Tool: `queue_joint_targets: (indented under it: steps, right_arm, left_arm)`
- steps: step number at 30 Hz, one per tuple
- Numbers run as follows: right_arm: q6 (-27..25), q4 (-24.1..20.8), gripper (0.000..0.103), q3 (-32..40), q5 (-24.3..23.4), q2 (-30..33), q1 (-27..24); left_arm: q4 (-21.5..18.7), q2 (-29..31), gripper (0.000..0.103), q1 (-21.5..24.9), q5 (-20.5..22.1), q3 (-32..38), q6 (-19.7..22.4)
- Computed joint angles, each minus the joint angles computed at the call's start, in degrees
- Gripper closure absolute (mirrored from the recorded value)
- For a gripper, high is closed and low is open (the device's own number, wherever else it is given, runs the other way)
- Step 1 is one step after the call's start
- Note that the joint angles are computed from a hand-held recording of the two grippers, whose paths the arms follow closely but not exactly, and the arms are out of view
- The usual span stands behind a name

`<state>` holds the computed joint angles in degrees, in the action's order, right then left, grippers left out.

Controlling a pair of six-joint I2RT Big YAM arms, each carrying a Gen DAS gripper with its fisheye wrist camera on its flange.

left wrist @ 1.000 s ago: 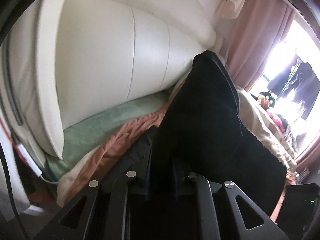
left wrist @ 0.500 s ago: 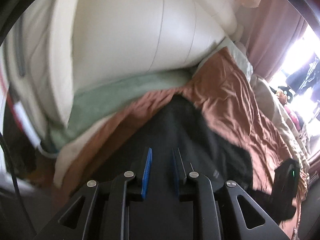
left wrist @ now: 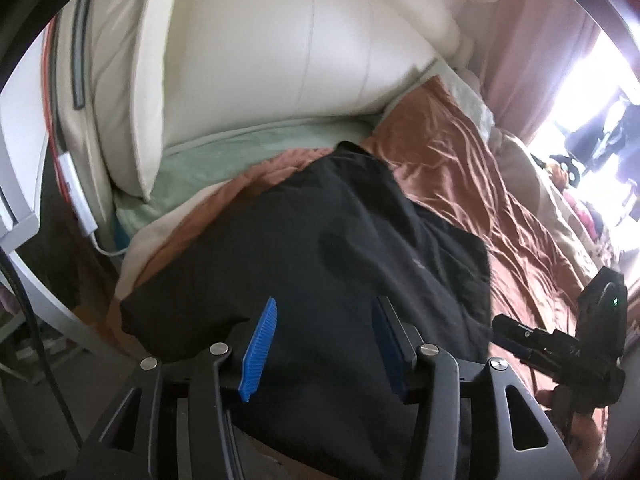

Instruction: Fold large clothes

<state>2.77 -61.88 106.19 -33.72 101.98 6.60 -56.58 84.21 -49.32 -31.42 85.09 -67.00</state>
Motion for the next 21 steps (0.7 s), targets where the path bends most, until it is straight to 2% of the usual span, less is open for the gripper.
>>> queue_joint_targets:
  steps: [2,4,5,8,11,13,14,18,21]
  right_arm:
    - [-0.57,-0.53,0.051,-0.36,0.57,-1.64,-0.04]
    - [-1.56,-0.78,0.042,-1.30,1.63,-4.02,-0.19]
    - [-2.39,-1.04,0.040,-1.75,1.83,-5.07,-0.64]
    - [-4.95,-2.39,0.039,-2.38,2.34,-7.69,-1.81]
    - [-8.48,-4.47,0.025,-3.93,1.61,-11.07,-4.79]
    - [-9.15,-4.87,0.023,-5.22,-0.12,-13.94,-6.53]
    - [-9.75,-4.88,0.023,-5.68,-0.06,-14.94,-7.12]
    - [-14.10,-6.40,0.002,-7.66,-0.53,-20.45,-10.77]
    - [-16.29,-7.82,0.000,-8.98,-1.40,-23.39,-13.08]
  left_arm:
    - [-1.83,0.89,0.048,-1.21,-0.83,2.55,0.17]
    - [-2.82,1.34,0.037,-2.56,-2.05,4.29,-0.08]
    - [-3.44,1.62,0.035,-3.25,-2.83,5.09,-0.26]
    - [-7.03,3.14,0.029,-5.63,-5.34,9.02,-1.27]
    - [-10.27,4.57,0.018,-8.16,-7.50,12.77,-2.51]
    - [-12.30,5.68,0.004,-10.46,-10.53,15.53,-2.95]
    - [-13.19,6.15,0.001,-11.31,-11.74,16.68,-3.22]
    - [-19.73,9.38,0.000,-14.76,-15.43,23.31,-5.42]
    - [-23.43,11.64,0.000,-17.16,-16.93,27.68,-7.33]
